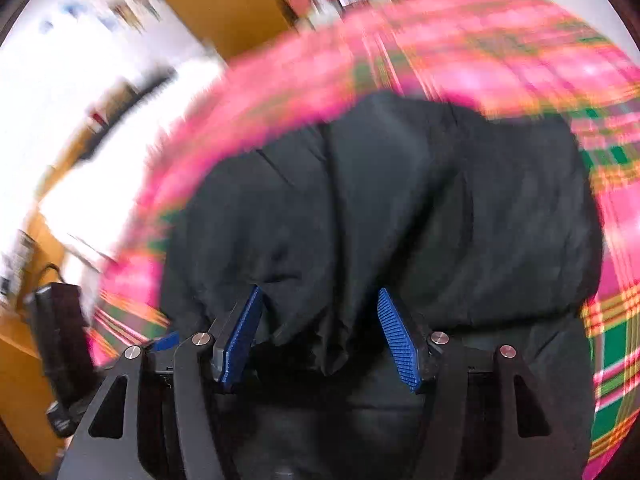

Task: Fold large clothes
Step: 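Lift the hem with both tools and fold it toward the hood, then lower the folded hem onto the hood and open both tools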

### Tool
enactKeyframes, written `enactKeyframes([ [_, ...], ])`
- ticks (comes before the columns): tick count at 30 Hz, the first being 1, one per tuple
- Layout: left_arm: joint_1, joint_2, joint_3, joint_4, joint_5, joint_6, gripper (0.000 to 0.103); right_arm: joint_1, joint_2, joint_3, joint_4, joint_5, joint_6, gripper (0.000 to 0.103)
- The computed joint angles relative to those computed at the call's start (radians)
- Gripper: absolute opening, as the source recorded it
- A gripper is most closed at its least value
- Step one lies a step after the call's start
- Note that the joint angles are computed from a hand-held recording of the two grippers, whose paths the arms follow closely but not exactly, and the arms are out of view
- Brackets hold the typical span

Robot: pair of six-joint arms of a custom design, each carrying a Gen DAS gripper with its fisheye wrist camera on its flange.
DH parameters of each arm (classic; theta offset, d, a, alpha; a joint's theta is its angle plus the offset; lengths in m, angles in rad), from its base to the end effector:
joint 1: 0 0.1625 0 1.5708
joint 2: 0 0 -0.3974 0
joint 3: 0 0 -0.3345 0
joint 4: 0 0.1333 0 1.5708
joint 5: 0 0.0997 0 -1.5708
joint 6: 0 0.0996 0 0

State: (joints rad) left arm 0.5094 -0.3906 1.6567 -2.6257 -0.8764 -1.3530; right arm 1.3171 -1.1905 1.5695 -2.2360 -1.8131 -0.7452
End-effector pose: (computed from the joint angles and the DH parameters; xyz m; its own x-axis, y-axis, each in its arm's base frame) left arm -0.3834 -0.4399 -0.1010 -0.8891 -0.3065 -0.3399 -0.0671 0.8219 -0.5656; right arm -0.0400 -0.5901 0.3431 -0.8414 -0.4024 0.3606 -0.4487 0.8922 -0.0514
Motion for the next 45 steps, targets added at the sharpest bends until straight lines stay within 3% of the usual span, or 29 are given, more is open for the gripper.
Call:
enactKeyframes([
  [3,0.01,0.004,-0.003,-0.022,-0.004,0.01,0.055,-0.04,0.004,0.015,-0.021,0.028,0.001,0.06],
  [7,-0.004,-0.028,0.046,-0.089,-0.007,-0.028,0.055,-0.032,-0.019,0.01,-0.013,0.046,-0.005,0.06],
  [9,-0.033,-0.046,0.068,-0.101,0.011,-0.045,0.055,-0.034,-0.056,0.01,0.006,0.09,-0.005,0.06],
  [15,-0.091,-0.111,0.097,-0.003,0.177,-0.087,0.055,-0.052,-0.09,-0.037,0.022,0.209,0.085,0.06],
  [19,-0.074,-0.147,0.125,0.053,0.294,-0.175,0.055,-0.036,-0.003,-0.112,0.031,0.207,0.162,0.06],
  [20,-0.056,-0.153,0.127,0.074,0.303,-0.204,0.055,-0.027,0.012,-0.114,0.023,0.201,0.174,0.052],
  [21,-0.043,-0.161,0.141,0.066,0.3,-0.217,0.055,-0.015,0.034,-0.112,-0.016,0.167,0.175,0.005],
  [22,-0.029,-0.166,0.161,0.027,0.287,-0.221,0.055,-0.014,0.047,-0.115,-0.031,0.161,0.173,0.004],
  [25,-0.009,-0.166,0.196,-0.069,0.267,-0.21,0.055,-0.03,0.047,-0.099,-0.089,0.175,0.169,0.003],
  [30,0.013,-0.108,0.107,0.046,0.237,-0.127,0.056,-0.055,0.067,-0.113,-0.11,0.146,0.143,0.003],
  [34,0.036,-0.074,0.096,0.013,0.213,-0.093,0.057,-0.043,0.063,-0.119,-0.093,0.105,0.118,0.003],
  [36,0.029,-0.093,0.102,0.019,0.205,-0.128,0.057,-0.031,0.029,-0.103,-0.106,0.101,0.102,0.009],
  [40,0.005,-0.112,0.108,0.046,0.223,-0.184,0.057,-0.015,-0.059,-0.024,-0.199,0.166,0.032,0.01],
  [43,-0.01,-0.117,0.098,0.073,0.255,-0.196,0.057,0.012,-0.084,0.007,-0.167,0.231,-0.036,0.017],
  [45,-0.027,-0.117,0.095,0.105,0.282,-0.22,0.057,0.031,-0.063,0.011,-0.141,0.231,-0.096,0.017],
])
